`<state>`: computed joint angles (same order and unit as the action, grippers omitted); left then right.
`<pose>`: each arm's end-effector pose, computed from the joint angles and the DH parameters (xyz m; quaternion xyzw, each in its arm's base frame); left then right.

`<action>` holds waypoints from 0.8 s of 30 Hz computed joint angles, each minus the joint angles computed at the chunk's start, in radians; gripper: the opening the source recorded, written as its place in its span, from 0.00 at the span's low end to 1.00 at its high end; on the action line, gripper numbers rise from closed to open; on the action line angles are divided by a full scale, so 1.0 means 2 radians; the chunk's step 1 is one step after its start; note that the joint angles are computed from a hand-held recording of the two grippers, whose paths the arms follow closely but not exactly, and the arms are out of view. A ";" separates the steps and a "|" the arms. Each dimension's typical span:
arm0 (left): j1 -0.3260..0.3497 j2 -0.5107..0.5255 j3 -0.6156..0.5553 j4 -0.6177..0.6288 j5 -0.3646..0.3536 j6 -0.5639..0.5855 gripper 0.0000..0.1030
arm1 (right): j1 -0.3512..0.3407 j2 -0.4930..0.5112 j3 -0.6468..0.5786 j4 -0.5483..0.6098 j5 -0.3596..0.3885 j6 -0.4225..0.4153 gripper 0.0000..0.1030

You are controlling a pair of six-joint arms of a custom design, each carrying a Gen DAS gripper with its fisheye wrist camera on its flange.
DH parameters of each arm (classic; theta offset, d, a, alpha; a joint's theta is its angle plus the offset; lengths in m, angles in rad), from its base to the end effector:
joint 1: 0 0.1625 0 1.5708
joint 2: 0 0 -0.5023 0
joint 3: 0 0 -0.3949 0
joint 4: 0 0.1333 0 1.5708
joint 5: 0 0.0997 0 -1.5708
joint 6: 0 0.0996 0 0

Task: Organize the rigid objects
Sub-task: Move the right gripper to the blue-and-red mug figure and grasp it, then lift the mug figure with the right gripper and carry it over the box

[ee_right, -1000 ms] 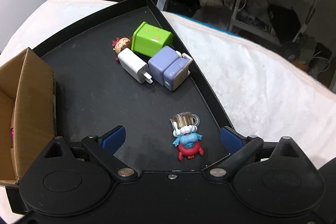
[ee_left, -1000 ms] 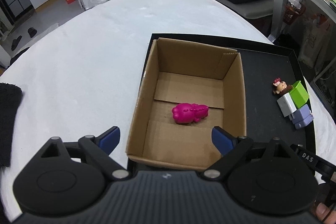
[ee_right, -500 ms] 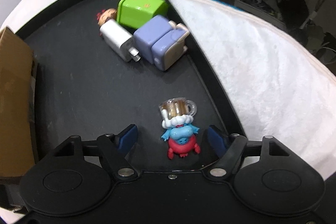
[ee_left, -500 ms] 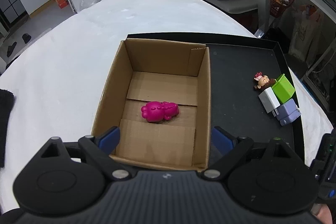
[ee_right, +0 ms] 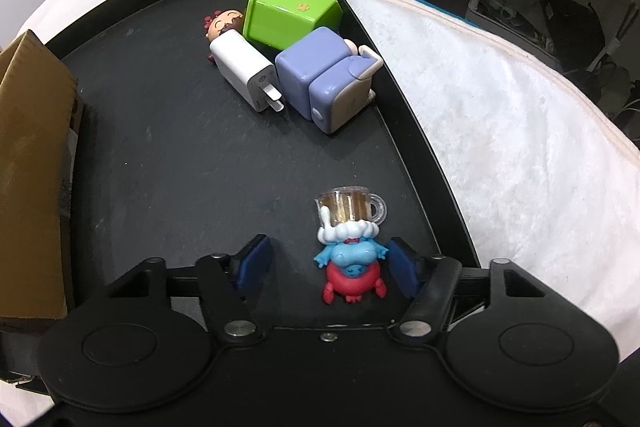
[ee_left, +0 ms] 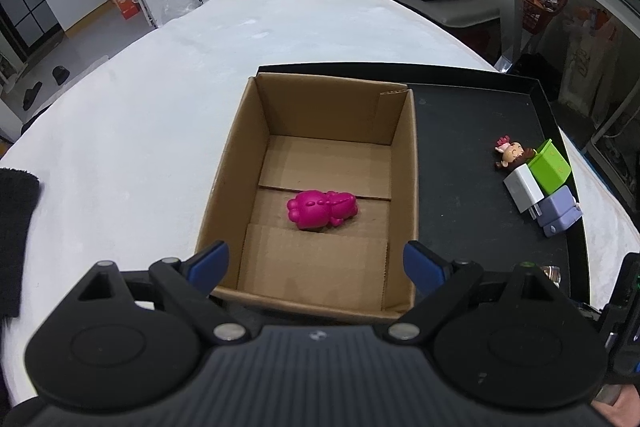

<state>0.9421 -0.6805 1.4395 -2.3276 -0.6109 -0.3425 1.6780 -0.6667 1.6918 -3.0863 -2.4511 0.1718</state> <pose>-0.2829 -0.7544 0.1494 0.1270 0.8779 -0.2146 0.4088 0.1330 -0.7074 0.1266 -0.1317 -0.8738 0.2750 0.3788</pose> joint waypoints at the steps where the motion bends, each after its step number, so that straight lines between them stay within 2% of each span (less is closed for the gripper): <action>1: 0.000 -0.001 0.001 0.000 0.001 -0.001 0.90 | 0.001 0.000 0.001 -0.002 -0.002 0.000 0.54; 3: 0.001 -0.004 0.004 -0.001 0.002 0.000 0.91 | 0.002 0.002 0.001 -0.011 -0.005 -0.004 0.38; 10: 0.005 -0.012 0.009 -0.010 0.004 0.002 0.91 | -0.001 0.000 0.004 -0.033 0.002 -0.003 0.36; 15: 0.010 -0.015 0.012 -0.022 0.004 0.010 0.90 | 0.007 0.004 0.004 -0.088 0.002 -0.057 0.36; 24: 0.018 -0.017 0.014 -0.041 0.006 0.035 0.90 | 0.023 0.007 0.006 -0.163 0.019 -0.118 0.36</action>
